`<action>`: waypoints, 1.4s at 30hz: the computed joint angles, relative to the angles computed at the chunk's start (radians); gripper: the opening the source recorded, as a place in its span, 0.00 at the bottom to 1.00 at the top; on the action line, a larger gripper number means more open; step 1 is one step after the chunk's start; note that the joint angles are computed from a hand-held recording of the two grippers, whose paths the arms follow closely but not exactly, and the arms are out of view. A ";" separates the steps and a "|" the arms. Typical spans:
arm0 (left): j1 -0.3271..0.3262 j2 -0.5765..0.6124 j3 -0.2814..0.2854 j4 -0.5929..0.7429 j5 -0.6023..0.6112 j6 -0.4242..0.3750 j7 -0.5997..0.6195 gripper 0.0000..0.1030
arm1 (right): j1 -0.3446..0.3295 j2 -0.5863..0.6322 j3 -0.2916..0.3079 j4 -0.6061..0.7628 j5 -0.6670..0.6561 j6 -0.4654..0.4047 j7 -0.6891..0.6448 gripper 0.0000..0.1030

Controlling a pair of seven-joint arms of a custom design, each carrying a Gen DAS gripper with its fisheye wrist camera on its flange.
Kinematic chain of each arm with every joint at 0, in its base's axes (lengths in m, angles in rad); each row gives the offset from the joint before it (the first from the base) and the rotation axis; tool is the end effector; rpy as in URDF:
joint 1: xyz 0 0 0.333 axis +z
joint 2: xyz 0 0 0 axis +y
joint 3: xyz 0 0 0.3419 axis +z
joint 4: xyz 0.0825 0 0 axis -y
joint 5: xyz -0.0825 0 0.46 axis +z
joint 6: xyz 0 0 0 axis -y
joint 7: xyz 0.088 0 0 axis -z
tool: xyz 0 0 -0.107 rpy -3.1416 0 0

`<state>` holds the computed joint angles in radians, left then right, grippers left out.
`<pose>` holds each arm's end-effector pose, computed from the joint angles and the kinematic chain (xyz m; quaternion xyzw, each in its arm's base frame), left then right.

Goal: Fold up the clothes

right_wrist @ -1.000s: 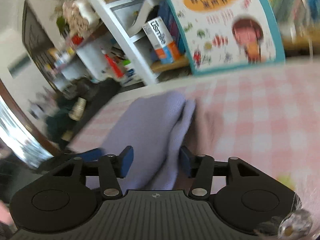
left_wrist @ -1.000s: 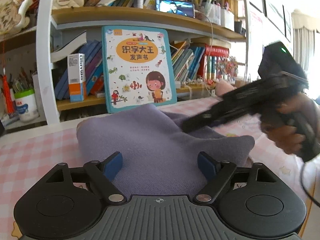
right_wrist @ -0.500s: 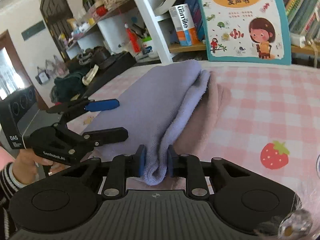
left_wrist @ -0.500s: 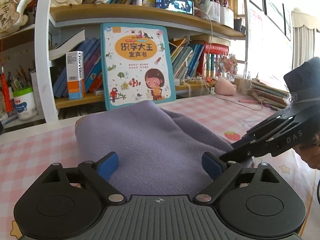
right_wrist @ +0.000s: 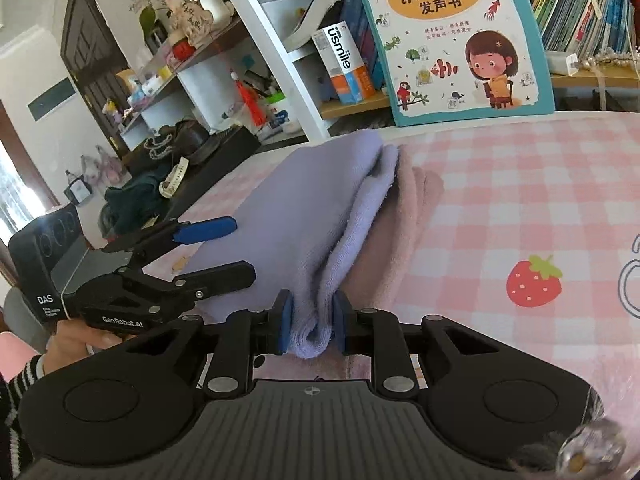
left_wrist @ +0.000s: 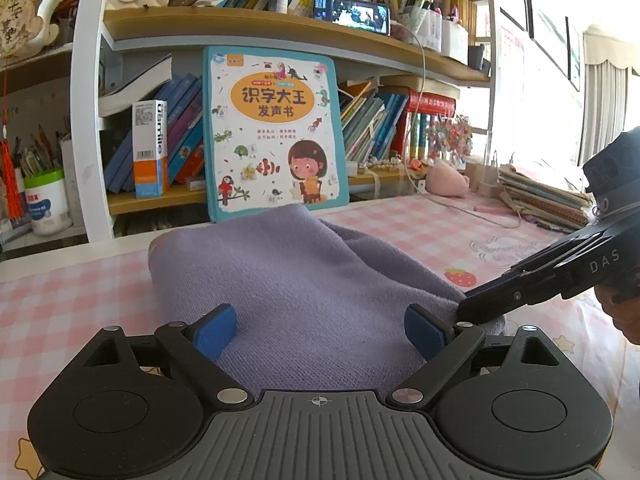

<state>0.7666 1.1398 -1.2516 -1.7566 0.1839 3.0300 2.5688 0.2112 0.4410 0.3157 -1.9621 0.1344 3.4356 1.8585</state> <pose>0.7643 -0.1632 0.3144 -0.2712 0.7952 -0.5191 0.1569 0.6475 0.3314 0.3541 -0.6068 0.6174 -0.1222 0.4855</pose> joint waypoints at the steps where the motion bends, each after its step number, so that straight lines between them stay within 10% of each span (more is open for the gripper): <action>1: 0.000 0.001 0.000 0.001 -0.001 -0.001 -0.001 0.91 | 0.000 -0.003 0.000 -0.004 0.002 0.002 0.002 0.19; 7: 0.002 0.005 -0.004 0.005 -0.004 -0.010 0.003 0.91 | 0.048 -0.020 -0.046 -0.024 0.041 0.010 -0.012 0.18; 12: 0.002 0.005 -0.005 0.005 -0.012 -0.012 0.011 0.91 | -0.061 0.019 0.054 -0.026 -0.013 0.035 0.075 0.16; 16: 0.010 -0.007 -0.007 -0.009 -0.018 0.007 -0.003 0.91 | 0.044 -0.008 -0.047 -0.026 0.036 0.016 0.043 0.18; 21: 0.035 -0.023 -0.018 -0.016 -0.036 0.030 -0.104 0.92 | 0.161 -0.046 -0.163 -0.026 0.138 -0.014 -0.046 0.60; 23: 0.032 -0.042 -0.004 -0.001 -0.050 0.029 -0.169 0.94 | 0.171 -0.049 -0.176 -0.021 0.166 -0.024 -0.067 0.62; 34: -0.129 -0.106 0.166 0.233 -0.260 -0.260 -0.386 0.95 | -0.311 0.117 0.283 0.076 -0.017 -0.070 0.131 0.61; 42: -0.160 -0.100 0.185 0.266 -0.384 -0.311 -0.340 0.72 | -0.244 0.168 0.227 0.158 -0.011 -0.085 0.074 0.28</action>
